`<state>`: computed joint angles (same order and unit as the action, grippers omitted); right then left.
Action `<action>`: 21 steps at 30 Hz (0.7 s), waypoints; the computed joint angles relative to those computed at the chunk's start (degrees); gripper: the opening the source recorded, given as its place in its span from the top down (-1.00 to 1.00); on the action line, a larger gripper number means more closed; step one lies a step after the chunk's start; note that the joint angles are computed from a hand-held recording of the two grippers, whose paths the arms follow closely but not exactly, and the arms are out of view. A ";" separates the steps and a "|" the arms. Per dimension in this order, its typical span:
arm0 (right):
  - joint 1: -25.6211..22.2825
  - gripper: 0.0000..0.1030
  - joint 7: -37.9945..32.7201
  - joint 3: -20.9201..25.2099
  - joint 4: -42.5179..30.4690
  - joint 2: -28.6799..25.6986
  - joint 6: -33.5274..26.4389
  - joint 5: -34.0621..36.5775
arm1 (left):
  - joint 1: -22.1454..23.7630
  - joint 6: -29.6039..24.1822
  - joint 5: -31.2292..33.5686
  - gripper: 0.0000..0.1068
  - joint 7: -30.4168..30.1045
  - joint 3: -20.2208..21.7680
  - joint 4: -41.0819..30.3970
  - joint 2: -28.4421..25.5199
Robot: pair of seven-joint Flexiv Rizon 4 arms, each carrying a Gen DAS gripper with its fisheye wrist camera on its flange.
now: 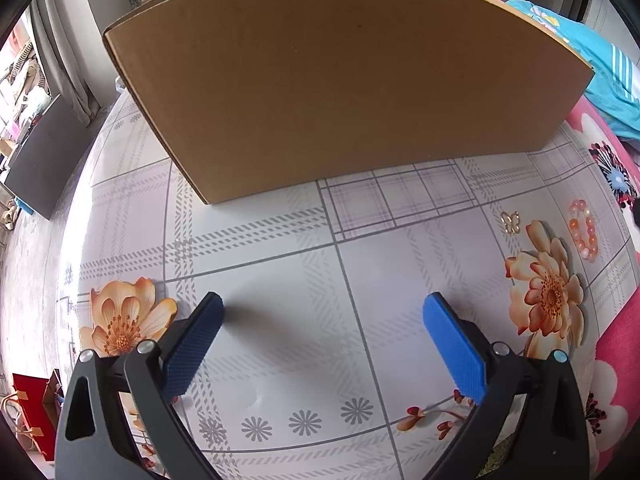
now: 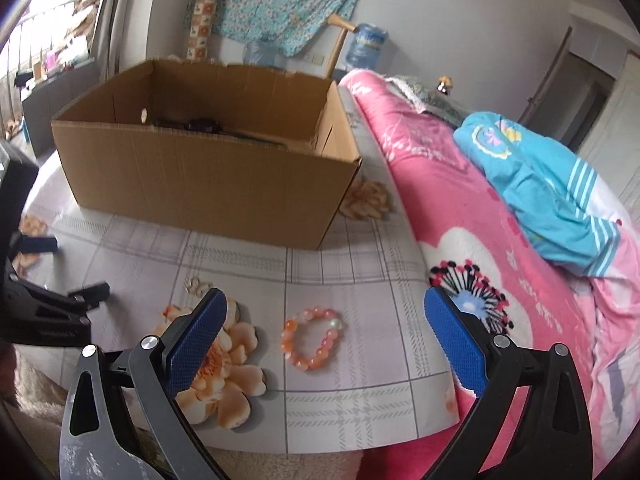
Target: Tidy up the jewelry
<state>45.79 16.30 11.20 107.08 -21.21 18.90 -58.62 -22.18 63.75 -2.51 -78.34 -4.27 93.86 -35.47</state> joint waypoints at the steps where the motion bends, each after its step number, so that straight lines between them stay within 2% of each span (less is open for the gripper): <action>1: -0.15 -0.85 0.95 -0.15 0.45 0.44 0.38 -0.57 | -0.06 -0.24 0.03 -0.83 -0.06 0.04 -0.13 -0.01; 6: -1.21 -0.85 8.18 -0.42 3.61 2.58 2.14 -5.53 | 0.10 -0.35 -0.01 -0.83 0.16 -0.07 -0.44 -0.15; 21: -2.17 -0.85 9.84 -0.12 3.19 1.72 4.84 -6.34 | 0.08 -0.31 0.05 -0.83 0.06 -0.07 -0.22 0.04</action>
